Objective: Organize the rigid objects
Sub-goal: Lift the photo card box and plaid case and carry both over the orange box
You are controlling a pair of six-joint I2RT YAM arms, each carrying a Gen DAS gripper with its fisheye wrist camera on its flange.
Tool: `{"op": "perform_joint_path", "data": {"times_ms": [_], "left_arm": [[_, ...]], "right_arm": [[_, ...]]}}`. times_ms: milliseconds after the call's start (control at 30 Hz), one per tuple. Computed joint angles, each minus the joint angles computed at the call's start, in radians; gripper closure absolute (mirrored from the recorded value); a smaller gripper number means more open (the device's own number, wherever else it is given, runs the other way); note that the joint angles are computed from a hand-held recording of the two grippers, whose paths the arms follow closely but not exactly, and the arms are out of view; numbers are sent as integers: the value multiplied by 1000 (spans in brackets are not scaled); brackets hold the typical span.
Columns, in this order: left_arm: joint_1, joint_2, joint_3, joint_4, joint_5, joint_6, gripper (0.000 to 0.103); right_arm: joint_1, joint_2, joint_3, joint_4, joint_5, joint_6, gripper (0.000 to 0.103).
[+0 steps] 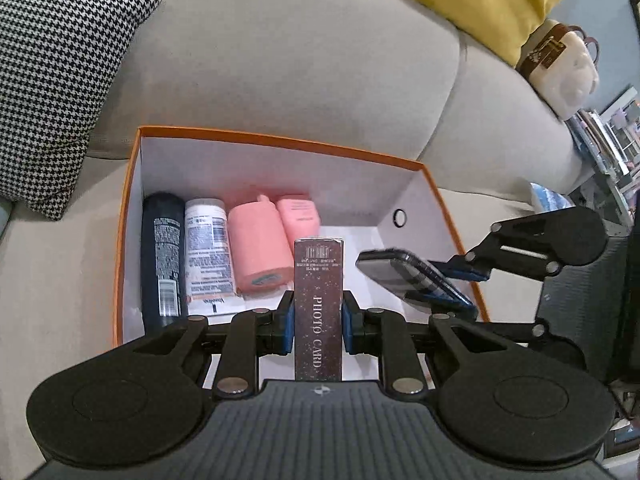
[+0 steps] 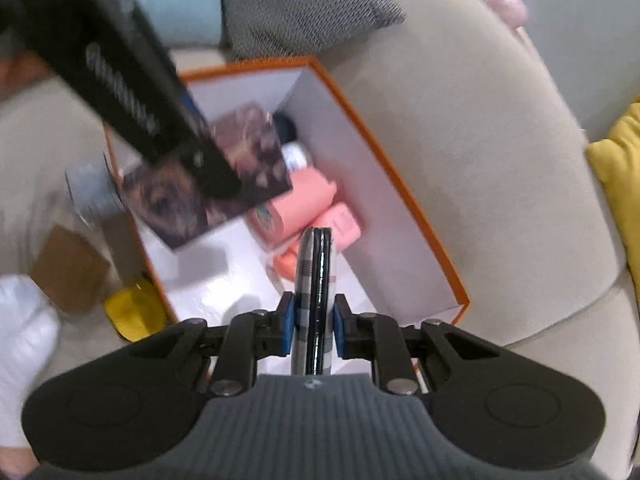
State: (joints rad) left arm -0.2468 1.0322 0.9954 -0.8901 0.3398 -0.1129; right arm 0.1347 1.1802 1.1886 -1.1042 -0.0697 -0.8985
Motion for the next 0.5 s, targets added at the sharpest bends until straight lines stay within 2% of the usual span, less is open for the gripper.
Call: {"op": "perform_joint_path", "data": {"times_ms": [100, 267, 500], "left_arm": [[6, 46, 4, 25, 4, 10, 79], [5, 114, -1, 72, 15, 11, 79], [7, 172, -2, 108, 16, 17, 79]], "right_arm": [[17, 38, -36, 44, 31, -47, 83], [63, 34, -162, 202, 123, -146, 83], [81, 22, -334, 462, 177, -385, 83]]}}
